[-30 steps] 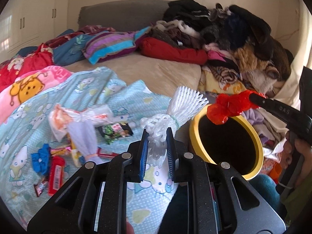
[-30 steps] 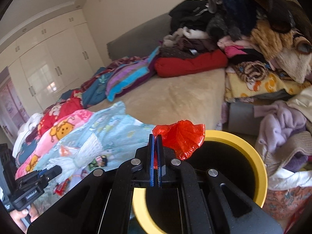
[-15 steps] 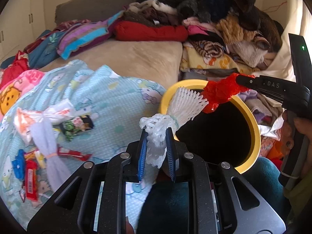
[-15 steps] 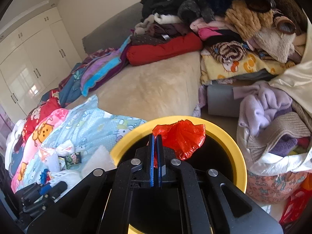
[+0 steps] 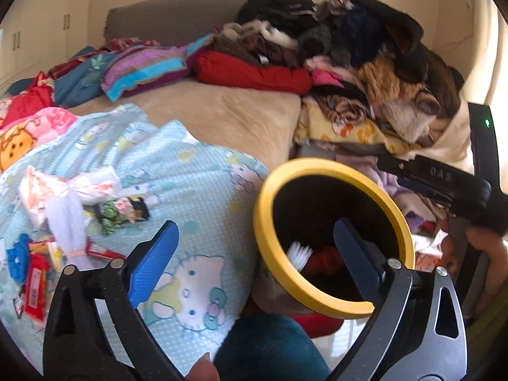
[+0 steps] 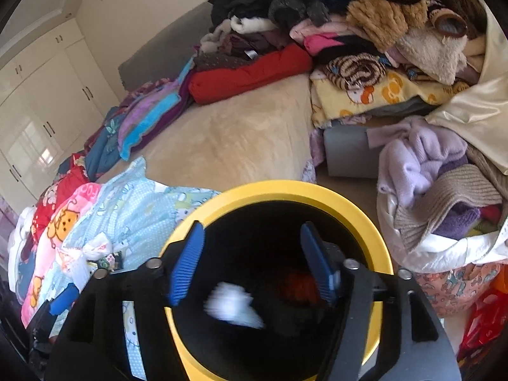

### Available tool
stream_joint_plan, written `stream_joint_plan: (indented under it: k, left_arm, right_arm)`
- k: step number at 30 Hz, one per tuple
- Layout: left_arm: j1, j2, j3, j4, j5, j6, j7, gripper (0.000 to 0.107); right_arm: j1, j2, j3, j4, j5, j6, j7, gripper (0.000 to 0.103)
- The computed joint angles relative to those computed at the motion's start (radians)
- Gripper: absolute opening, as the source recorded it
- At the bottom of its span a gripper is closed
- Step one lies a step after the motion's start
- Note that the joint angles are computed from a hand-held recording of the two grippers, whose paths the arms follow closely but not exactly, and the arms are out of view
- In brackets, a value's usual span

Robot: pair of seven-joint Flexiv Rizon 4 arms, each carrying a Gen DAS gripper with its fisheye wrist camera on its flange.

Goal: Collect trash
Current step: 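Move the right tool back over the trash pile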

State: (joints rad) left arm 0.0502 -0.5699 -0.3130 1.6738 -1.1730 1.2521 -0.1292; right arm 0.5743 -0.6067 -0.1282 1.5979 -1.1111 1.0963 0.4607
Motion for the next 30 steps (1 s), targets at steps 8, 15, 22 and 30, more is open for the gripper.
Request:
stream_joint_plan:
  k: [8,15,22,30]
  left_arm:
    - [0.017,0.004,-0.008,-0.028,-0.141,0.038,0.082,0.092]
    - [0.005,0.000,0.022,-0.060,-0.221,0.049,0.121,0.092]
    - [0.007,-0.021,0.047,-0.102,-0.259,0.074,0.116,0.092]
    - [0.038,-0.052,0.050,-0.152,-0.258,0.098,0.074,0.092]
  right_arm:
    - [0.029,-0.041,-0.021,-0.080,-0.064,0.035,-0.019,0.070]
    - [0.060,-0.080,-0.040,-0.157,-0.112,0.068,-0.031,0.076]
    - [0.089,-0.141,-0.045,-0.251,-0.065,0.096,-0.120,0.077]
    - [0.131,-0.226,-0.046,-0.363,0.083,0.113,-0.303,0.078]
